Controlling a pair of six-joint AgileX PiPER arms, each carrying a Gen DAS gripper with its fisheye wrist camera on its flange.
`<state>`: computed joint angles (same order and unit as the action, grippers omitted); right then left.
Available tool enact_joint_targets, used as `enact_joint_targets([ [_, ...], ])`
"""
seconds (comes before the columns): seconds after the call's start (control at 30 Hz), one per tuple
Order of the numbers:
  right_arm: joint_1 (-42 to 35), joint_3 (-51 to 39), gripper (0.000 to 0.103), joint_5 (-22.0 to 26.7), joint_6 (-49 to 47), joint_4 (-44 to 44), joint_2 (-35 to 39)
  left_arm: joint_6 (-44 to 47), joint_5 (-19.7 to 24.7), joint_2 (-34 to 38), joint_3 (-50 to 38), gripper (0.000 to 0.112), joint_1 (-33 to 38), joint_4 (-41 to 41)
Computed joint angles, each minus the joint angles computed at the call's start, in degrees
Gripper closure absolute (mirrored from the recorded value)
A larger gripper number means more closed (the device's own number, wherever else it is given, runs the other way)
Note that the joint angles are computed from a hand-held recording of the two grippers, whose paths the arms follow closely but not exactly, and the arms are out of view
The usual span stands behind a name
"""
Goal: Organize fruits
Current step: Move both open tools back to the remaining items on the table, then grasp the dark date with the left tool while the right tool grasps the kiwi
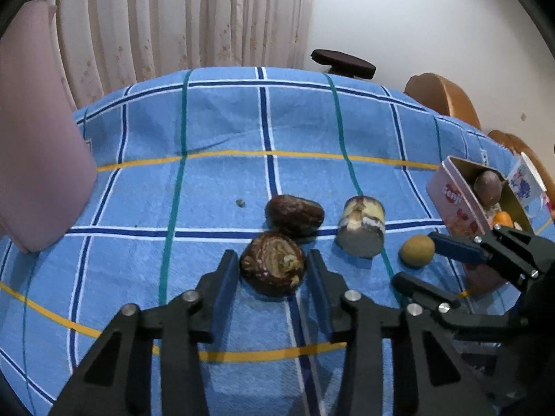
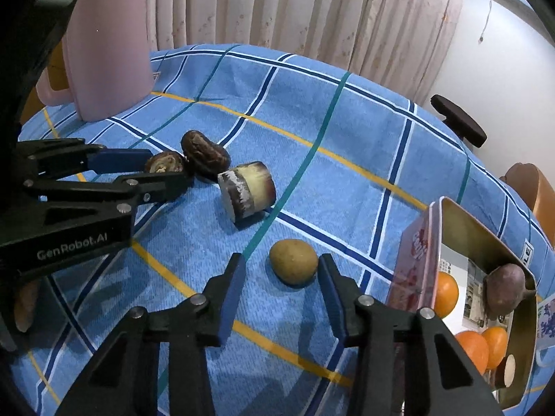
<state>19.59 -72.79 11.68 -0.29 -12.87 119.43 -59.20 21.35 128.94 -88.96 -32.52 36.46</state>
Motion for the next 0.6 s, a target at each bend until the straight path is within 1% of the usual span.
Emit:
enact_joint_targets([
  [0.1,-0.36,-0.19,0.059,0.06,-3.22,3.37,0.10,-1.40,-0.63,-0.31,0.81,0.071,0.00,1.31],
  [0.23,-0.71,-0.11,0.059,-0.34,-5.61,5.96,0.14,-4.72,-0.17,-0.41,1.22,0.071,-0.29,4.54],
  [0.27,-0.70,-0.15,0.060,-0.29,-5.74,6.17,0.16,-5.56,-0.10,-0.55,1.44,0.072,-0.27,5.32],
  [0.3,-0.71,-0.11,0.064,-0.35,-6.24,6.51,0.12,-6.91,-0.19,-0.82,1.90,0.072,-0.33,6.53],
  [0.37,-0.80,0.36,0.074,-0.84,-7.47,7.67,-0.16,-10.59,-0.86,-1.74,3.38,0.072,-0.42,10.08],
  [0.4,-0.87,0.63,0.073,-1.19,-8.31,8.61,-0.27,-13.20,-1.01,-2.19,4.11,0.072,-0.68,12.80],
  [0.5,-1.03,0.77,0.074,-1.38,-10.56,11.26,-0.34,-17.03,-0.86,-2.85,4.85,0.072,-1.36,17.18],
  [0.6,-1.06,1.52,0.074,-2.15,-12.72,13.57,-0.81,-21.69,-1.79,-3.91,6.66,0.072,-1.74,22.14],
])
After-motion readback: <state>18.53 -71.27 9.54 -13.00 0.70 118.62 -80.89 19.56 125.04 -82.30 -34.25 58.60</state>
